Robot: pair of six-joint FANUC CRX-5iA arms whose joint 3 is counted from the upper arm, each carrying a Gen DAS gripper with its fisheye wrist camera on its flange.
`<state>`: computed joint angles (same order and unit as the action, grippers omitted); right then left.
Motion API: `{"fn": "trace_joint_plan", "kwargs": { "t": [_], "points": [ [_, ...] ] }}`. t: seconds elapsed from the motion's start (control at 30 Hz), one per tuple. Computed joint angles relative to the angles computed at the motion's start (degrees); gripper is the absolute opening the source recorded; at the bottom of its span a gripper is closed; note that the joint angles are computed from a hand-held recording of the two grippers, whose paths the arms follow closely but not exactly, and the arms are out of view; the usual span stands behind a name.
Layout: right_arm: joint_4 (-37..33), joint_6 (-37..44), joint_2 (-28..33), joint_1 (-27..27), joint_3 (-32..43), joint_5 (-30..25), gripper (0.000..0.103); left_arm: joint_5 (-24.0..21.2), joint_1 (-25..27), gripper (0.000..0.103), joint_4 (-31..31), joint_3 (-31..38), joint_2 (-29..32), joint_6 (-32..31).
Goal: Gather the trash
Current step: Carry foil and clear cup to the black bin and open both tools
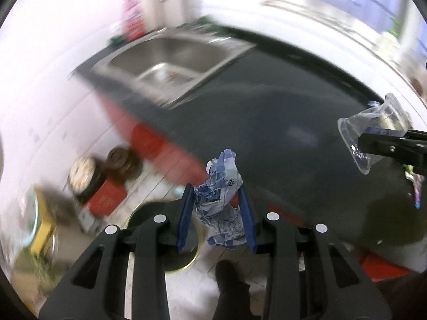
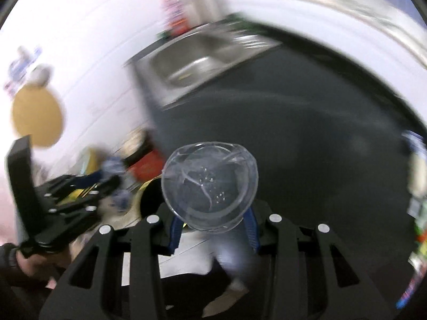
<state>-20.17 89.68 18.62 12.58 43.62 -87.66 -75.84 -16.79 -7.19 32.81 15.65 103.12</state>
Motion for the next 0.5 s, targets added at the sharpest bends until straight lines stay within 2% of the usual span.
{"fn": "trace_joint_plan", "kwargs": {
  "t": [0.2,0.4,0.5],
  "points": [
    [-3.9,2.1,7.0,9.5,7.5,-6.4,0.040,3.3,7.9,0.033,0.5,-16.0,-8.1,4.6],
    [-2.8,-1.5,13.9,15.7,12.9,-11.3,0.041,8.3,14.6,0.033,5.7,-28.1,-12.7,5.5],
    [-2.5,-3.6,17.8,17.3,16.4,-13.8,0.043,11.5,17.1,0.034,8.1,-32.2,-13.5,3.3]
  ]
}}
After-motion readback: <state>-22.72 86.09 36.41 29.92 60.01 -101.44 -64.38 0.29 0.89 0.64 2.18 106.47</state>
